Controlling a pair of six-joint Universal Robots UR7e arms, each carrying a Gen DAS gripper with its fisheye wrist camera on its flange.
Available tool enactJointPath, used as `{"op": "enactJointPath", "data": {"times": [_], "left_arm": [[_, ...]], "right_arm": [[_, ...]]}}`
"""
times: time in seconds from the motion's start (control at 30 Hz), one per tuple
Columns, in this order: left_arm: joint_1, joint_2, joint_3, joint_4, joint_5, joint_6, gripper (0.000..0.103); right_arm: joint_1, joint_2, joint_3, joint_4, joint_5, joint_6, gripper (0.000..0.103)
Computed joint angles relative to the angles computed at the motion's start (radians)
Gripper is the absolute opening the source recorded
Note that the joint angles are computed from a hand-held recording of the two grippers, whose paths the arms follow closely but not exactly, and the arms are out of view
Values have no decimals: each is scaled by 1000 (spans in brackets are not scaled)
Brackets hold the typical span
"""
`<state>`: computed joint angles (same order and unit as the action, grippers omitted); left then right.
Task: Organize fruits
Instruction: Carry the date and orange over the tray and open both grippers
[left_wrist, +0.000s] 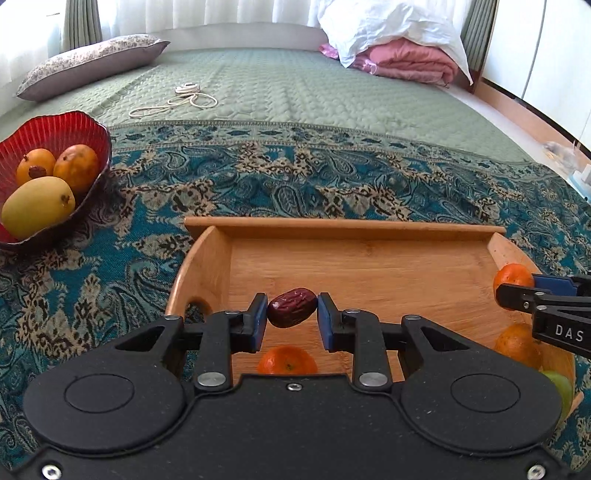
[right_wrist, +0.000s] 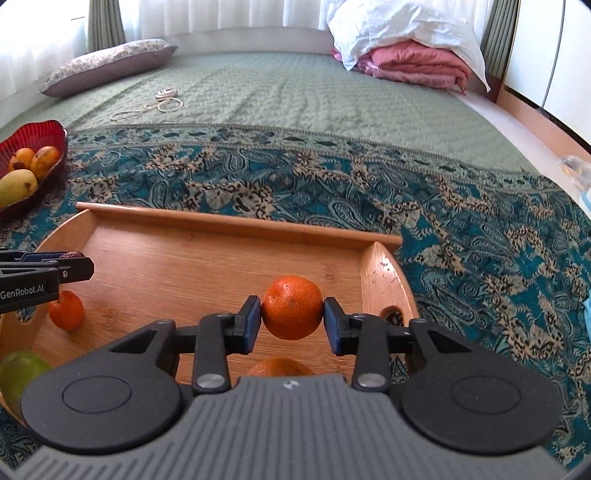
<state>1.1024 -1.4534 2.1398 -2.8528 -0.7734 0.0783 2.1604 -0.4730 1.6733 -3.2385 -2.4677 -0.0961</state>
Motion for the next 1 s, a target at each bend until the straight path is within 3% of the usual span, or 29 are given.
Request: {"op": "enactJointPath", "data": {"times": [0.7, 0.93, 1.0], "left_arm": [[16, 27, -18, 44, 16, -34, 27], [23, 24, -20, 64, 13, -50, 27], [26, 21, -23, 75, 8, -60, 27]], "right_arm": [[-16, 13, 8, 13, 11, 24, 43], [-15, 12, 11, 9, 14, 27, 50], [-15, 11, 12, 8, 17, 26, 57]]}}
